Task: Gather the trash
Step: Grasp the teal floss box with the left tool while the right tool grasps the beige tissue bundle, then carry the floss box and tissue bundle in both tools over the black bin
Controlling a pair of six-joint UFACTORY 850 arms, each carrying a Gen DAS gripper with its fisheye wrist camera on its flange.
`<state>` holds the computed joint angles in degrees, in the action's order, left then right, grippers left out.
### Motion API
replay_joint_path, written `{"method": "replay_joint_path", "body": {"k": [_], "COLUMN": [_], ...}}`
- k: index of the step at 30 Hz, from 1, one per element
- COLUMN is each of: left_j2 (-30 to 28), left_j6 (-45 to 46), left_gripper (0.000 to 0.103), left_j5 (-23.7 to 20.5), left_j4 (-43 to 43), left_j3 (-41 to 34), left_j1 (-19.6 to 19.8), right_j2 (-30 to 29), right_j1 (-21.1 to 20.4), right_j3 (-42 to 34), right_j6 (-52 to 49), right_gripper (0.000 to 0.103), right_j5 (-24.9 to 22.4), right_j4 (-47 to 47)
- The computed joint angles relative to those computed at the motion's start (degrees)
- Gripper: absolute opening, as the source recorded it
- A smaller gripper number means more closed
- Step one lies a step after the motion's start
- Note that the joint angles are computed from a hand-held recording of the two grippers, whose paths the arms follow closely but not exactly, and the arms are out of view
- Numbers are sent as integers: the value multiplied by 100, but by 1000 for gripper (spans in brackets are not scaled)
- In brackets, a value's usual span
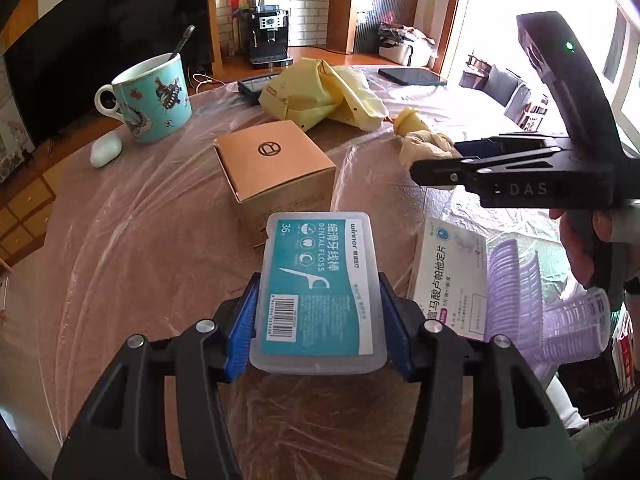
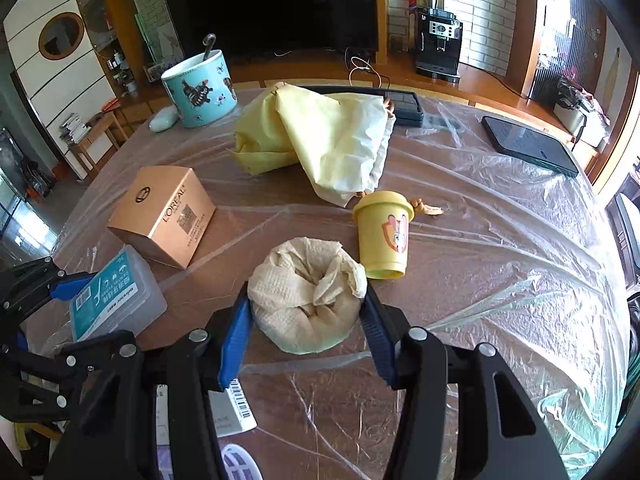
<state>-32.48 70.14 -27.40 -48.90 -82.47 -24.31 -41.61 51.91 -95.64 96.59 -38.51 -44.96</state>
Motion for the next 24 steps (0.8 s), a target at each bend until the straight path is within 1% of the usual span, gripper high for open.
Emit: {"method": "replay_joint_path", "body": {"k": [4,11,16,24], "left_j2": [123,360,569,891], "left_j6": [156,414,586,684], "left_gripper": [55,55,55,55], "left_j5": [-149,-132,-146,-73], "left_j4": [-309,-773,-1130,-1393], "left_j3": [103,367,582,941], "left_j1": [54,55,77,91], "right_j2": [362,842,1076,1287], "right_j1": [50,247,434,772], "right_j3": [470,1098,1337,1469], "right_j6": [539,1627,2172,2566], "right_gripper": [51,51,51,51], "right_j5": [384,572,464,154], "right_j4": [-378,-1209,-1676,-2081]}}
